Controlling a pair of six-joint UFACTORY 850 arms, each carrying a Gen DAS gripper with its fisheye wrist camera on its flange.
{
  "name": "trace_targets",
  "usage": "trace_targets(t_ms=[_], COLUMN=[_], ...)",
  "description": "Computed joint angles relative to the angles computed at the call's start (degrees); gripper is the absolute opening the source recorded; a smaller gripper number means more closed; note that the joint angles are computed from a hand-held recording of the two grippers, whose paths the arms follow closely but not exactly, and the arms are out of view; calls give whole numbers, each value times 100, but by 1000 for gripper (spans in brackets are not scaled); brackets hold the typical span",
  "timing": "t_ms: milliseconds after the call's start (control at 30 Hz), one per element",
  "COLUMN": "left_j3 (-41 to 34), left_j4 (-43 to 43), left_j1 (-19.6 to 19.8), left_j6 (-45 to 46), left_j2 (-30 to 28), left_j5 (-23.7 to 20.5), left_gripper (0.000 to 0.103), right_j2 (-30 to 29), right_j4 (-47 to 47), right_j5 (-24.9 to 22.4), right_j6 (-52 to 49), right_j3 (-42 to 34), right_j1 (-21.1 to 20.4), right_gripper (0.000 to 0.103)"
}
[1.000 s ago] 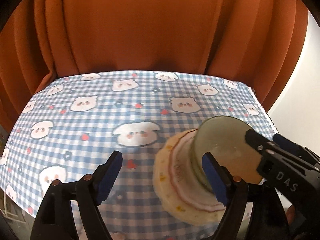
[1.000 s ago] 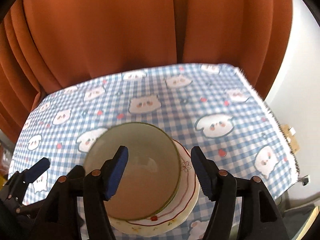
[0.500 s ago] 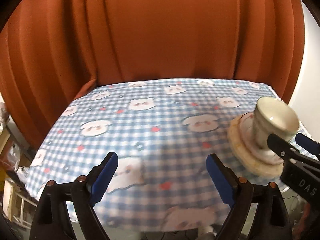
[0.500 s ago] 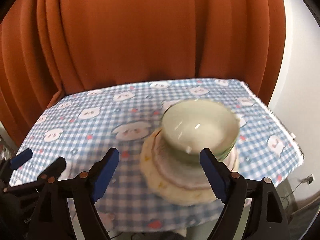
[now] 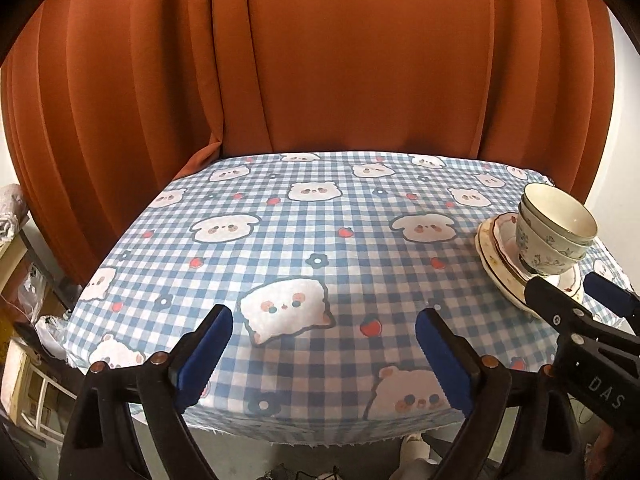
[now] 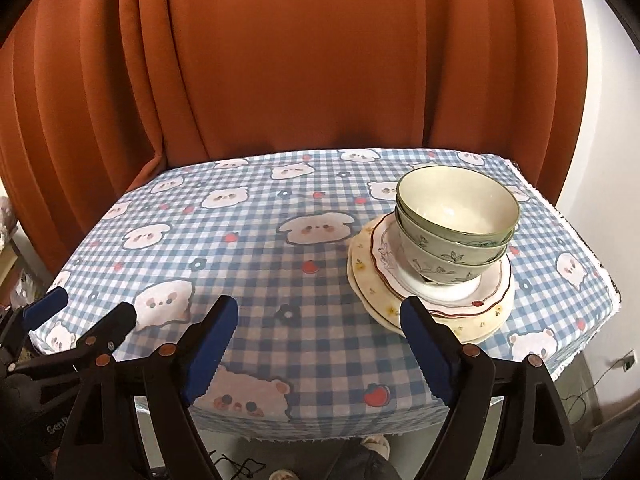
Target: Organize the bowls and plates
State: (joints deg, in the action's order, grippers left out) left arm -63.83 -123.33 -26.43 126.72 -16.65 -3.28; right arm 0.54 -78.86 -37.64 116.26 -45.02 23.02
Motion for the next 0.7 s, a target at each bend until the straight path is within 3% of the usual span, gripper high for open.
trace_targets(t_ms=[133, 433, 700], left_j3=[2, 57, 67], left_j4=[540, -1423, -1817], left_j1=[25, -57, -74], left_j6=[-553, 1426, 1864], left_j2=[4, 71, 91], left_j5=[-16, -18, -38], left_gripper=[95, 95, 96], right_j2=[85, 185, 223], right_j4=[-52, -76, -81], right_j5=[10, 0, -65], right_j6=[55, 111, 158], right_j3=[57, 126, 163], right_j1=[18, 20, 37], right_gripper=[85, 85, 86])
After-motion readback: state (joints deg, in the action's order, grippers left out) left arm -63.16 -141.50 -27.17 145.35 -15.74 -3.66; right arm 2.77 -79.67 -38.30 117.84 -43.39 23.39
